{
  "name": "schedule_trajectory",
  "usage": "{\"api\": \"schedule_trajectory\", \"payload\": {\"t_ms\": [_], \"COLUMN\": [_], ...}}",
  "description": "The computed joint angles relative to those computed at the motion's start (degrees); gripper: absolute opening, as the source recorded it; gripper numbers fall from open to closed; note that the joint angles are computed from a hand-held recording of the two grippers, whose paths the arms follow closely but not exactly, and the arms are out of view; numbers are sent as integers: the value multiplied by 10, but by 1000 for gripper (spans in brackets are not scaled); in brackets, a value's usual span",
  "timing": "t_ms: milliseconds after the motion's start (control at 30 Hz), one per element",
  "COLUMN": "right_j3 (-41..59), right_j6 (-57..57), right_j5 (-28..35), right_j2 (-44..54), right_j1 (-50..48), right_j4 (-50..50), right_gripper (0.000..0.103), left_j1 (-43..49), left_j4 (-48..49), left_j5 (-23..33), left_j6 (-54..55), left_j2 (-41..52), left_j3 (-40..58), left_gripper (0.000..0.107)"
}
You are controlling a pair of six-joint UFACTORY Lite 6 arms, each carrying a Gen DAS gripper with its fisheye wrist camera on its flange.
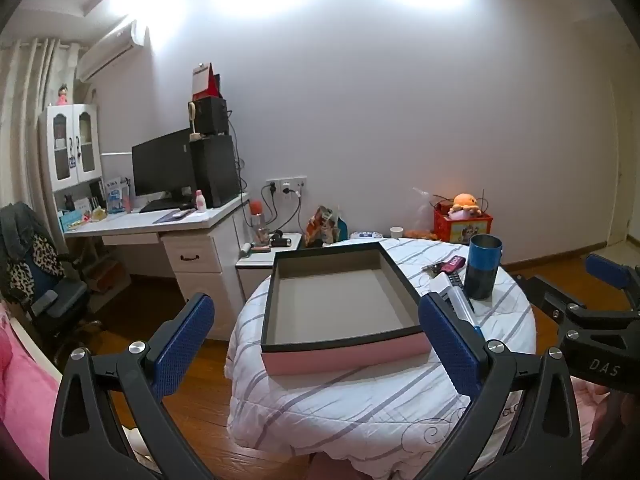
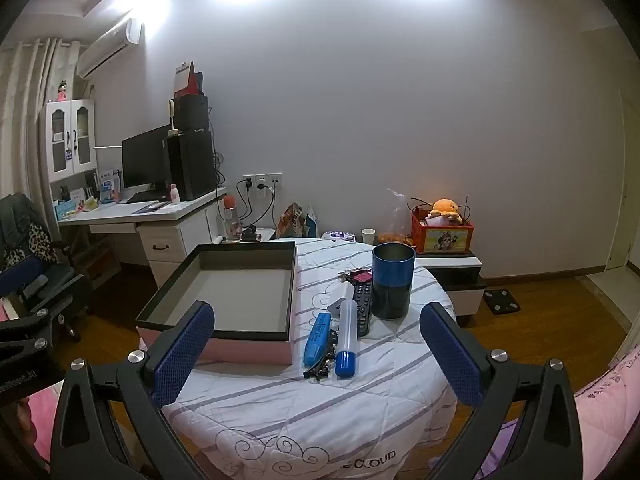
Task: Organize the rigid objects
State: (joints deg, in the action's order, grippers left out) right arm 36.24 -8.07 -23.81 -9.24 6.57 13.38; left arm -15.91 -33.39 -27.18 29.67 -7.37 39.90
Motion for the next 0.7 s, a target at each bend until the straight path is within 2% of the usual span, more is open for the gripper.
{"api": "schedule_trajectory", "payload": {"t_ms": [133,233,367,700], "right_j3": [1,-1,4,-7], "right_j6": [5,-2,38,33], "right_j5": [1,0,2,6], "right_j2": [1,-2,8,-8], "right_j1": [-3,-1,-20,-19], "right_j4": [-8,-1,-46,-37], "right_gripper": [103,103,103,103], "left_j1": [14,-6,-6,-13], "left_j4": [30,-11,-12,-28], "left_j5": [4,-7,-7,-9], "left_j6": [-22,15,18,29], "left_j2": [4,-1,-2,6], "left_j3": [3,-3,-3,7], "left_gripper": [103,103,103,103]}}
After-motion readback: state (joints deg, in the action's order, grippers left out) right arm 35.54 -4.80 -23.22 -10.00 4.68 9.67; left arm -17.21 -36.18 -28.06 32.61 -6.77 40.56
